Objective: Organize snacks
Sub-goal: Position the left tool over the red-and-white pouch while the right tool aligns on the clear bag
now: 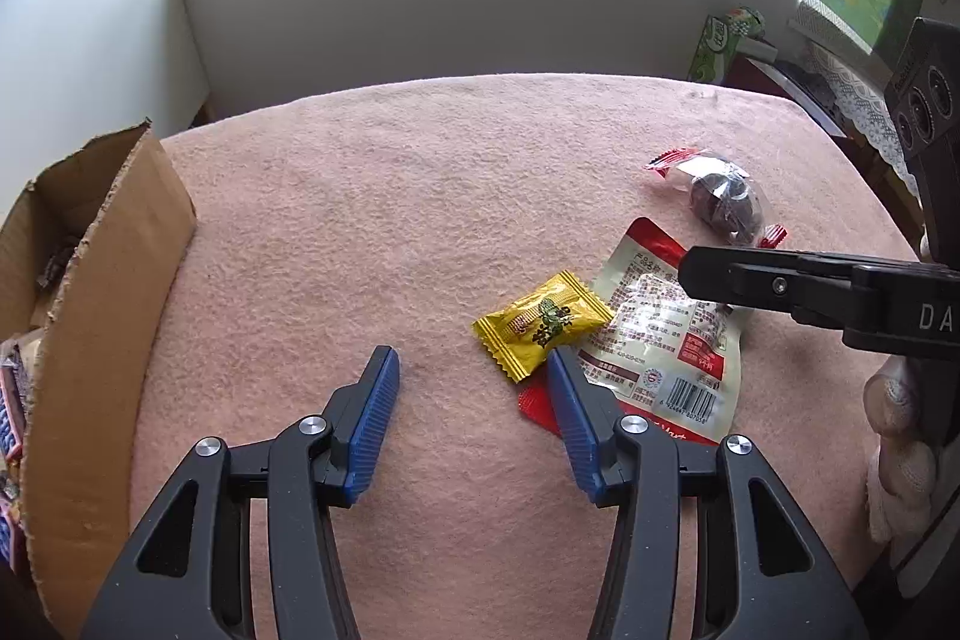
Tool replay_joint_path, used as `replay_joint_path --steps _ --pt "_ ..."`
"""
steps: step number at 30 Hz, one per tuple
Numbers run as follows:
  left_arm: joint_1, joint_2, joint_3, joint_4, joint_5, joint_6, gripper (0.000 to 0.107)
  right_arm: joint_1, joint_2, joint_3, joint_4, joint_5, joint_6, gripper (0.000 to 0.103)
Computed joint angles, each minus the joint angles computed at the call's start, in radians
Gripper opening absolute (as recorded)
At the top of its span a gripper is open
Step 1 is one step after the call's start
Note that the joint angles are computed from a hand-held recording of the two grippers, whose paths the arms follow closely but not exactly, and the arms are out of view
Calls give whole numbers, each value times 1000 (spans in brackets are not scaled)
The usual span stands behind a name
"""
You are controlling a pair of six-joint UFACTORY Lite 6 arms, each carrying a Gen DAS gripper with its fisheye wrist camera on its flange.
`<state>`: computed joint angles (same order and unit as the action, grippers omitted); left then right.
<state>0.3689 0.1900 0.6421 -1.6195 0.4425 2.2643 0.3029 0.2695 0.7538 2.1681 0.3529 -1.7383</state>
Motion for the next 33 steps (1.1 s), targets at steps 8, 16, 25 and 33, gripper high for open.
replay_joint_path --steps 8,16,25,33 --pt "-35 -7 -24 -131 -22 140 50 43 -184 -169 108 -2 -85 50" --pt "36 -85 -70 166 115 -44 50 -12 -95 -128 40 64 -24 50" --pt "-133 103 141 222 67 -329 52 -33 -97 -125 43 64 -37 50" --pt "-122 122 185 203 78 -311 66 -125 -284 -194 80 36 -101 53"
